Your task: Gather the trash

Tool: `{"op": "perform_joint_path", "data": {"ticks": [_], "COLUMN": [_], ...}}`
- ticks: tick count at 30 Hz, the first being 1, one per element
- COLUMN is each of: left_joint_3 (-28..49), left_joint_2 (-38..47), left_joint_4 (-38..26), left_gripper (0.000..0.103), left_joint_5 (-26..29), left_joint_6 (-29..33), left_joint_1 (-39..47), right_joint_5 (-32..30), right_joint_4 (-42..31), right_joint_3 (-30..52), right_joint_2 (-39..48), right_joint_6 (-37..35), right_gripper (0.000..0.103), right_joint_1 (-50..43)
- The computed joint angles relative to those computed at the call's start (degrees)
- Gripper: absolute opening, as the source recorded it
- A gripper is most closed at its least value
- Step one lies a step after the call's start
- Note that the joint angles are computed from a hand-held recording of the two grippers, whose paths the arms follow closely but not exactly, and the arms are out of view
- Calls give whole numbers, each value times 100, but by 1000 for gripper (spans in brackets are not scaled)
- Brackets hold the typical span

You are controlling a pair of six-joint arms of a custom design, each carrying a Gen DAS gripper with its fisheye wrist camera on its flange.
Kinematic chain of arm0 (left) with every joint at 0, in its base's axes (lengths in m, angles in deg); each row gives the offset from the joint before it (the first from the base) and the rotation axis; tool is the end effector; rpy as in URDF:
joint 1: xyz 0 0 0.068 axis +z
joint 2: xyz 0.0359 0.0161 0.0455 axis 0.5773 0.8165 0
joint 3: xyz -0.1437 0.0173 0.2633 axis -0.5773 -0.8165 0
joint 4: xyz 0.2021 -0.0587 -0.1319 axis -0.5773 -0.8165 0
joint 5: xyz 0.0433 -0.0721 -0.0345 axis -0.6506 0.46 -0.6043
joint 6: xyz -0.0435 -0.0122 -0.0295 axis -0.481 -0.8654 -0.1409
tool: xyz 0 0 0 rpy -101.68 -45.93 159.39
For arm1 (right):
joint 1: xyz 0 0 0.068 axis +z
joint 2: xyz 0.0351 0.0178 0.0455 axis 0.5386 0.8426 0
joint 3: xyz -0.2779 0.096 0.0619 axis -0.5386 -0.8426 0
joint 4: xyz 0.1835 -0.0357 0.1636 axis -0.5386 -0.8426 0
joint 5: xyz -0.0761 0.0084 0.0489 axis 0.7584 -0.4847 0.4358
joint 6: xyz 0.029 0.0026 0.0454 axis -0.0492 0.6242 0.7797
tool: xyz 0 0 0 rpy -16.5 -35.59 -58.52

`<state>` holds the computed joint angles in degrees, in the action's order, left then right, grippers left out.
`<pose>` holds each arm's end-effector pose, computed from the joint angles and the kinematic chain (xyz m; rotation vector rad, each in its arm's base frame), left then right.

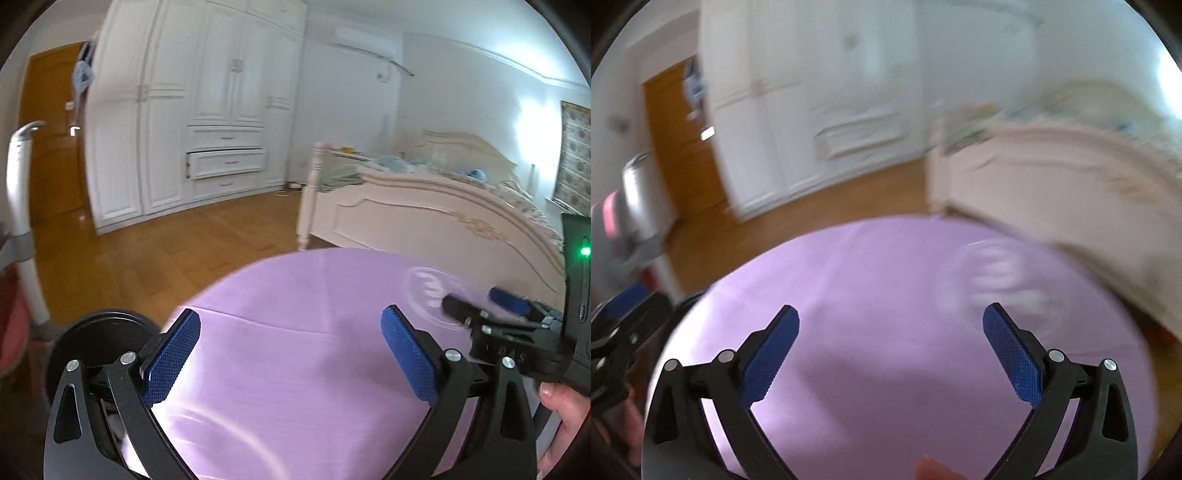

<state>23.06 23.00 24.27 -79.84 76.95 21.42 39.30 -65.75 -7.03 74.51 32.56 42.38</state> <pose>0.2923 -0.0721 0.2216 0.1201 2.0723 -0.2252 0.2805 0.0426 0.2007 0.0695 2.1105 0.0161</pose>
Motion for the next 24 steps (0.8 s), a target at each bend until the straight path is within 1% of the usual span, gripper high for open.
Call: {"op": "perform_joint_path", "data": {"ticks": [4,8,11,12,14,17,20,24], "left_joint_3": [40,160,77,33,-9,-27,-54,-54], "left_joint_2": [175,322,292,256,202,168,150,127], "left_joint_4": [-121,-449,-437,-382,-309,-345,-355,-414], "left_gripper": [97,97,98,98,98,98,98,98], "left_joint_5": [-218,-658,-943,-970,-1037,-1177,-1324,-1289], "left_joint_6": [-126,-218,-326,-348,-363,-341,-350,-335], "left_joint_1": [-464,-748,-775,-777,-784,-872,-979,-978], "right_joint_5": [258,184,147,216,167,323,223,297], "right_joint_4": [735,1192,1527,1521,1624,1298,1174,1120], "right_joint_3": [-722,-1192,-1475,-1498,-1643,-1696,-1671,-1646], "right_joint_2": [-346,-480,-516,-550,-610,-896,-930,-979], "right_joint_6": [-74,-149,-199,-180,-195,-28,-46,-87], "right_gripper": [98,98,98,98,98,98,98,98], "right_joint_1": [-376,-600,-627,-559,-553,-294,-298,-131]}}
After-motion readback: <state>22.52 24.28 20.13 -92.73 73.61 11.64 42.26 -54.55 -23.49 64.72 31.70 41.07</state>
